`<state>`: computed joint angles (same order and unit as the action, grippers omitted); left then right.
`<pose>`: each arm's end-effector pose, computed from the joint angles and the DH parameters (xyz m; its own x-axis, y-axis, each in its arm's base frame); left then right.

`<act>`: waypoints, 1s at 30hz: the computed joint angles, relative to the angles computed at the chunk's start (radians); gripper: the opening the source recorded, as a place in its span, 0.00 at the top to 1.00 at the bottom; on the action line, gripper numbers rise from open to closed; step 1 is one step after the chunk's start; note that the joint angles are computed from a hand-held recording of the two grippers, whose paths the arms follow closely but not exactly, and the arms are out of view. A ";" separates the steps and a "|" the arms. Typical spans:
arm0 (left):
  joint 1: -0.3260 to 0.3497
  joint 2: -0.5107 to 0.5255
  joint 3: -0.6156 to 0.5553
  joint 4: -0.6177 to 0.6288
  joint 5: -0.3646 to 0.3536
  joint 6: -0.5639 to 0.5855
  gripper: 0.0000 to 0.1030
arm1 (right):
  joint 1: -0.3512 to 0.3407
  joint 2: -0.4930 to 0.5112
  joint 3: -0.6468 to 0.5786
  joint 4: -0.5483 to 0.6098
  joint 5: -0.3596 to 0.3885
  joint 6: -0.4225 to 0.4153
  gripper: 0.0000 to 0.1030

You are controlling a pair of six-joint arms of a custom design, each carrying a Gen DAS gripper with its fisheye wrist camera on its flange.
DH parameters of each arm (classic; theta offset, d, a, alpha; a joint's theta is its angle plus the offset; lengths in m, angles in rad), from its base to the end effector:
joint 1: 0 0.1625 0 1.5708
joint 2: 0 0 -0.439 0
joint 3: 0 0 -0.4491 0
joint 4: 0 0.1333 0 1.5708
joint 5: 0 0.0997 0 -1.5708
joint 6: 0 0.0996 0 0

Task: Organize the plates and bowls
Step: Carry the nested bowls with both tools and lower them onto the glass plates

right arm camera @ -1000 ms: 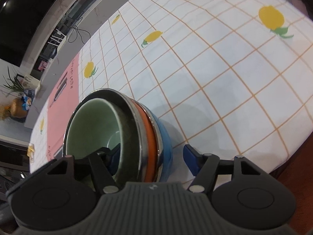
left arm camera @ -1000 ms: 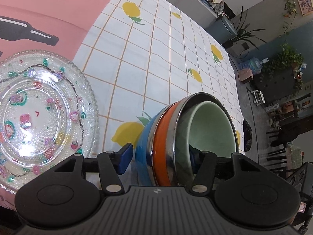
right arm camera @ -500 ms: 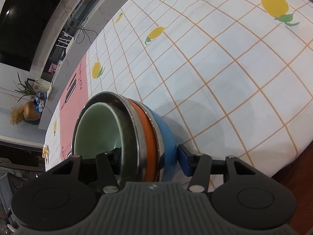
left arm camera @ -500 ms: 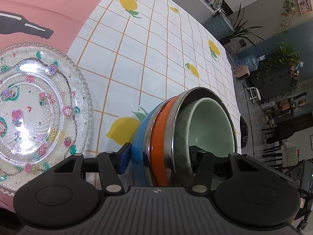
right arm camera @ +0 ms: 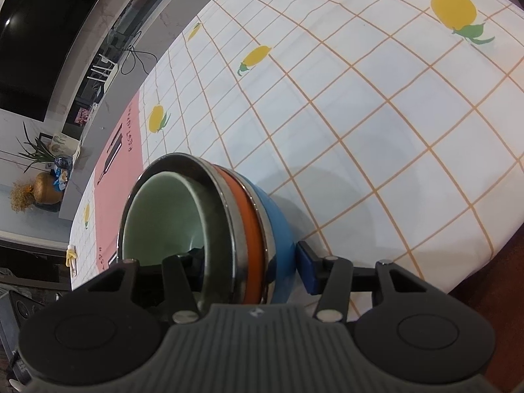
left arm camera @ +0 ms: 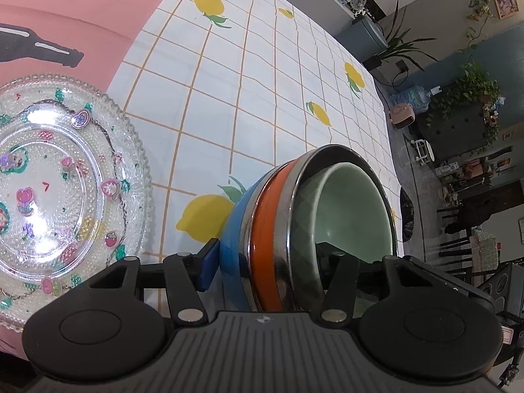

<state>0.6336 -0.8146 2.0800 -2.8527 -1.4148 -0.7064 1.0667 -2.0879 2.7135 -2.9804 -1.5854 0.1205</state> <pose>-0.3451 -0.4382 -0.0432 -0.9695 0.2202 -0.1075 0.2320 0.9661 -0.1134 -0.0236 -0.3158 0.2810 -0.8231 0.5630 -0.0746 0.4442 0.5564 -0.7022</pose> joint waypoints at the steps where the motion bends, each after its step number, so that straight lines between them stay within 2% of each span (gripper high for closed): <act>1: 0.000 -0.001 0.001 0.000 -0.001 -0.001 0.41 | 0.002 -0.001 -0.001 0.003 -0.003 0.004 0.51; 6: 0.003 -0.009 0.010 -0.006 -0.017 -0.013 0.41 | 0.038 0.011 -0.005 -0.008 -0.050 0.007 0.52; 19: -0.028 -0.070 0.056 -0.025 -0.001 -0.013 0.41 | 0.066 -0.037 0.010 0.003 -0.050 0.001 0.52; 30: -0.044 -0.158 0.087 0.019 0.038 -0.014 0.41 | 0.158 -0.030 0.014 0.003 -0.070 0.020 0.52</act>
<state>0.5893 -0.9726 2.1670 -2.8342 -1.3768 -0.7206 1.2249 -2.1177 2.7279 -2.9771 -1.6555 0.1403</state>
